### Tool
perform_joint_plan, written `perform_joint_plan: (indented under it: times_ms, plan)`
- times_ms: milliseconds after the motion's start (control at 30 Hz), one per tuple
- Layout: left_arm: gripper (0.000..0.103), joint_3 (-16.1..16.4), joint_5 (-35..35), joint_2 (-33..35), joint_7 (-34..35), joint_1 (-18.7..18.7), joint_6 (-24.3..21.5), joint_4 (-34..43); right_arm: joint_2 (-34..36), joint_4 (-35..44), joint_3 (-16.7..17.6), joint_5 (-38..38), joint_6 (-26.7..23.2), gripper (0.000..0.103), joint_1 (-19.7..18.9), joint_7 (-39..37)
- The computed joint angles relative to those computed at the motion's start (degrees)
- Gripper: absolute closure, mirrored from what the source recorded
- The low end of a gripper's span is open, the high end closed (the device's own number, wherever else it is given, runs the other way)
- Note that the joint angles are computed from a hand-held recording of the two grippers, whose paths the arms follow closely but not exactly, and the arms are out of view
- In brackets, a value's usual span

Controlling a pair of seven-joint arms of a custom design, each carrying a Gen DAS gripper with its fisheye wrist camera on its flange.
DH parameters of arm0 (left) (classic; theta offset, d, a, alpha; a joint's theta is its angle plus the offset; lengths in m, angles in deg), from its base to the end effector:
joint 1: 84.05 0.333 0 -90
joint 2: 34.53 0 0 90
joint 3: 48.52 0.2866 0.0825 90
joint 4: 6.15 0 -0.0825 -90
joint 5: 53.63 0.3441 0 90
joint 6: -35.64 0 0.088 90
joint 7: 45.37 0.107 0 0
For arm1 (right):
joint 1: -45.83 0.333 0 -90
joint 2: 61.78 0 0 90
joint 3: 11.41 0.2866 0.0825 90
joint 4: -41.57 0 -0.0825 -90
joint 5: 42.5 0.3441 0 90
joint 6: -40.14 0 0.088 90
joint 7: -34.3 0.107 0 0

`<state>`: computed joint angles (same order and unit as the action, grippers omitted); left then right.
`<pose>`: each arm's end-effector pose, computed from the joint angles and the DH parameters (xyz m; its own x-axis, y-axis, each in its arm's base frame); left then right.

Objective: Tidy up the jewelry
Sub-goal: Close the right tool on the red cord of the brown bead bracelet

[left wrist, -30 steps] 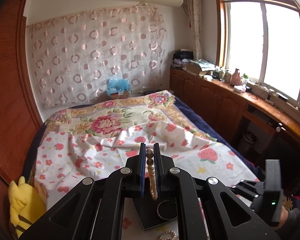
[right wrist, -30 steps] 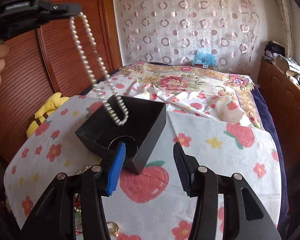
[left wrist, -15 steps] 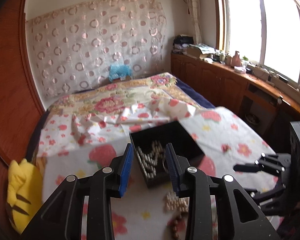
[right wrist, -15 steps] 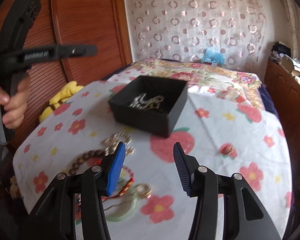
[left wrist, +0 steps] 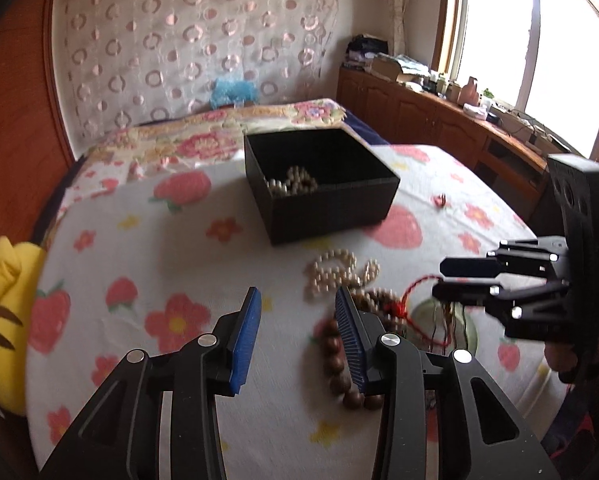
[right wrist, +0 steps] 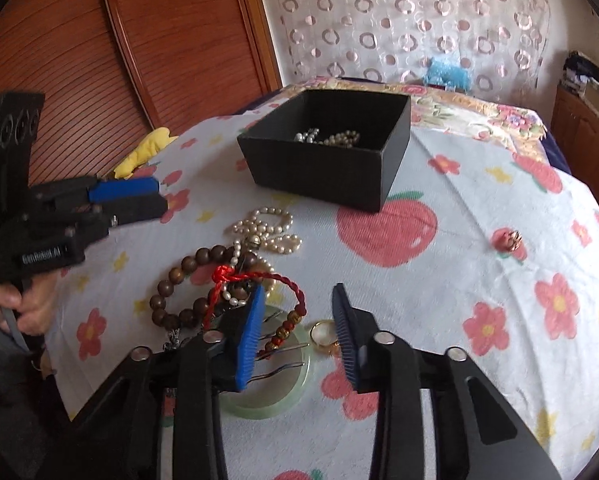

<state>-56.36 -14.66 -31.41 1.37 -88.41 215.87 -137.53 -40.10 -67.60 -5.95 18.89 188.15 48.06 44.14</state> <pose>0.5020 -0.1648 0.4073 -0.1611 -0.9849 0.0627 -0.6977 0.0688 -0.7131 0.6034 0.0618 0.3232 0.6571 -0.7320 -0.1799 -0.6322 -0.4052 -0.6603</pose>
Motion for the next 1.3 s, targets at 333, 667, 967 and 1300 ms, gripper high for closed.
perform_joint_plan:
  times_ms: [333,667,967,1300]
  plan:
    - [0.066,-4.28,-14.63,0.56,13.08,1.24,-0.30,-2.30,-1.66,-0.55,0.73,5.12,1.82,0.097,-0.64,-3.98]
    - [0.066,-5.65,-20.72,2.02,18.60,0.57,-1.92,-1.74,-3.78,-1.97,-0.27,10.47,4.34,0.097,-0.17,-8.77]
    - [0.077,-2.93,-15.46,3.94,15.04,-1.98,-3.25,0.73,-3.07,-2.07,-0.11,10.39,5.53,0.097,0.47,-8.16]
    - [0.091,-7.15,-23.06,1.91,21.38,1.82,-1.24,-0.41,-2.91,-2.21,0.13,11.56,6.14,0.097,0.45,-8.58]
